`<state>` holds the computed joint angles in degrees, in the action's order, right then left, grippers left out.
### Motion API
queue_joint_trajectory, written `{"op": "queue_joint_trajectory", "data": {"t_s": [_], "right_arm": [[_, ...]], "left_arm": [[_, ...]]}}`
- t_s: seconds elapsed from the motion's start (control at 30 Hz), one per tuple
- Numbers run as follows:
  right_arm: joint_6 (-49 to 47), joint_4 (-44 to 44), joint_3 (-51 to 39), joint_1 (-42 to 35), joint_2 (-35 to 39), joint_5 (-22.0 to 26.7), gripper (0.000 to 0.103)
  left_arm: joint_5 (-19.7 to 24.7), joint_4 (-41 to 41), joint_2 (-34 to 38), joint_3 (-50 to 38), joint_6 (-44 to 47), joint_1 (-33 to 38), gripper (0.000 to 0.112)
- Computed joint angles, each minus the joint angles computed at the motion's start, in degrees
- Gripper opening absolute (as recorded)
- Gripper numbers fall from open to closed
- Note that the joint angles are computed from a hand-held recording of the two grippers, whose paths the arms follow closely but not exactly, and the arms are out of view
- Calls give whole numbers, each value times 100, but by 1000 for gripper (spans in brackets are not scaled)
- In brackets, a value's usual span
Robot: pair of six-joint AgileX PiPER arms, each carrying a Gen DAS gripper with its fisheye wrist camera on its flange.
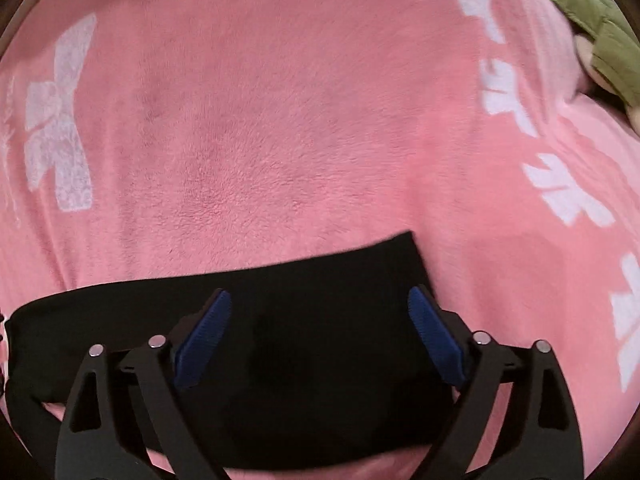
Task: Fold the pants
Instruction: 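Grasp the black pants waistband with the left gripper while the right gripper grasps the other waistband corner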
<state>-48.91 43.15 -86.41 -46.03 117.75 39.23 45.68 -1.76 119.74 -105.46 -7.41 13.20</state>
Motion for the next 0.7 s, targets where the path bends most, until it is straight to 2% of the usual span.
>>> {"op": "queue_joint_trajectory", "data": {"t_s": [0.07, 0.13, 0.17, 0.23, 0.27, 0.3, 0.33, 0.4, 0.47, 0.5, 0.57, 0.6, 0.7], "right_arm": [[212, -189, -158, 157, 120, -70, 93], [433, -454, -207, 330, 147, -273, 91], [387, -430, -205, 373, 145, -289, 70], [557, -664, -220, 508, 124, -286, 35], [588, -734, -145, 544, 62, -389, 8], [454, -575, -111, 508, -10, -263, 8], [201, -287, 24, 446, -140, -260, 8], [-652, 517, 461, 239, -582, -225, 8], [-1397, 1247, 839, -95, -1043, 140, 8], [-1812, 1544, 1113, -365, -1408, 495, 8], [-2258, 1746, 1410, -716, -1842, 956, 7], [-2632, 1886, 1713, -1024, -2176, 1288, 7], [-3397, 1985, 2269, -1868, -2744, 2071, 8]], "left_arm": [[184, 53, 345, -349, -75, 0, 96], [317, 102, 582, -524, -115, 0, 93], [164, 174, 535, -378, -163, -8, 86], [-125, 75, 322, -21, -18, 21, 63], [-110, -211, 216, 89, 256, 85, 36], [-36, -519, 138, 147, 484, 161, 20], [18, -864, -63, 311, 698, 261, 18], [-178, -1384, -683, 914, 1256, 447, 14], [-195, -2138, -1314, 1468, 2039, 752, 14], [-105, -2544, -1663, 1749, 2459, 942, 13], [312, -3243, -2421, 2235, 3329, 1443, 12], [679, -3458, -2873, 2486, 3667, 1761, 12], [1336, -3756, -3567, 2792, 4051, 2185, 11]]}}
